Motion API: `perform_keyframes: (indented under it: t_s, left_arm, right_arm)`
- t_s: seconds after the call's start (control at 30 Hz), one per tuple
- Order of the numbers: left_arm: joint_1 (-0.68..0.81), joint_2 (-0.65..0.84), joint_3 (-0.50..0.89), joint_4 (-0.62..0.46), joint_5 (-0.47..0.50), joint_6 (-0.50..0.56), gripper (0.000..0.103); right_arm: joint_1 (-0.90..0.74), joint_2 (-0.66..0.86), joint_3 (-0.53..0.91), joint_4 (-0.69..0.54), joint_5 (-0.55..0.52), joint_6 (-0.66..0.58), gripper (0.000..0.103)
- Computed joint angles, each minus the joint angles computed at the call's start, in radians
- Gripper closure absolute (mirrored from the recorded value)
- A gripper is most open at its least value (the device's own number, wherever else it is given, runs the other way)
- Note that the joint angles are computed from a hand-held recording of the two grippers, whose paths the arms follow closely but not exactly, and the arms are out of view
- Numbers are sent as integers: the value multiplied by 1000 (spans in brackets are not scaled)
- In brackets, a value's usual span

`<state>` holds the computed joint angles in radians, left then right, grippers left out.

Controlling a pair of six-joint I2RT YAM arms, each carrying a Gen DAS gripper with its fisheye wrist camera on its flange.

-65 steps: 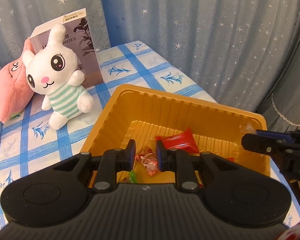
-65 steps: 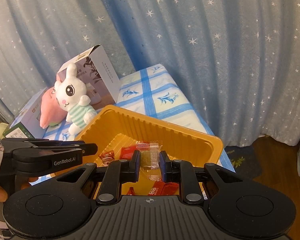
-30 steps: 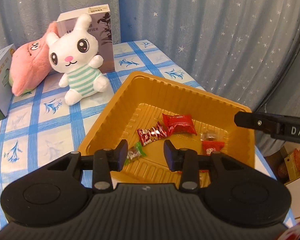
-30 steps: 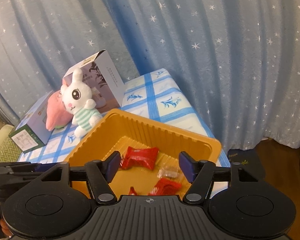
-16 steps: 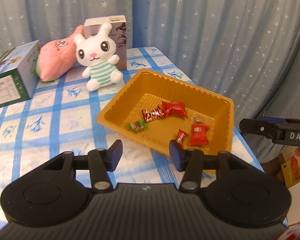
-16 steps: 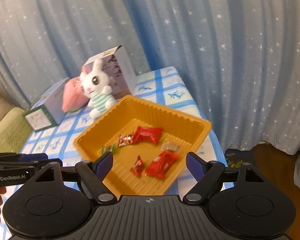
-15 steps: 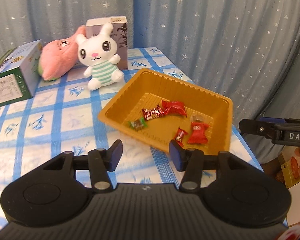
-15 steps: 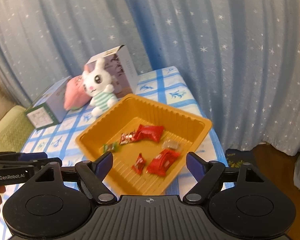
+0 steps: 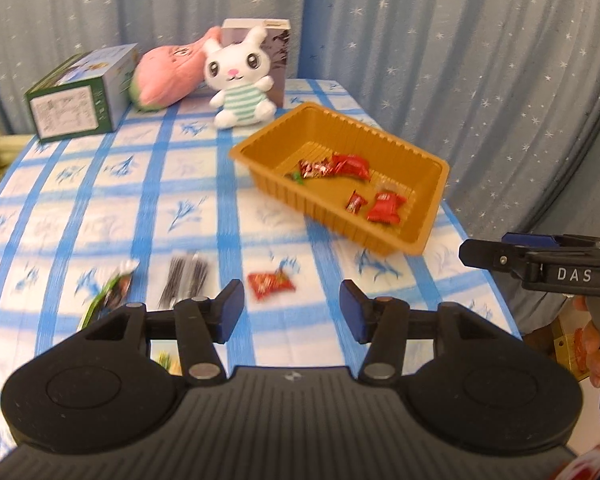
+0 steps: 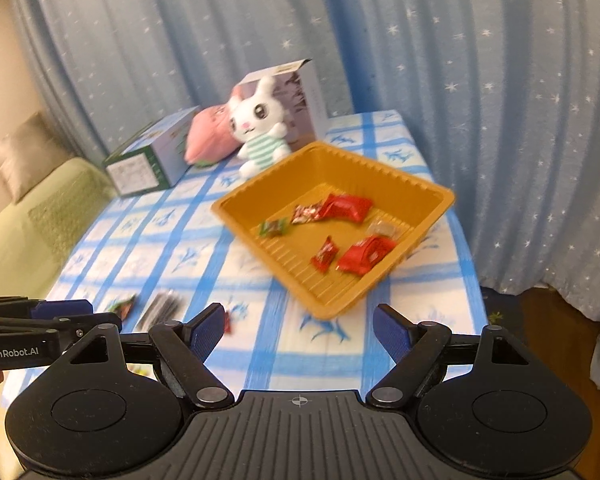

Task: Organize snacks
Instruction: 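Withdraw both tools from the tray toward the remaining snacks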

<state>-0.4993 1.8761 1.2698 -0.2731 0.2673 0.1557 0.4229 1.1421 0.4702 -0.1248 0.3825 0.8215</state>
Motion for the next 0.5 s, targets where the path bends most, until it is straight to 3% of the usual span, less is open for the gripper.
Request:
perform_keyframes:
  t_s: [0.5]
  left_arm:
    - [64, -275, -344, 78, -106, -48, 50]
  right_arm:
    - [215, -28, -41, -36, 26, 49, 22]
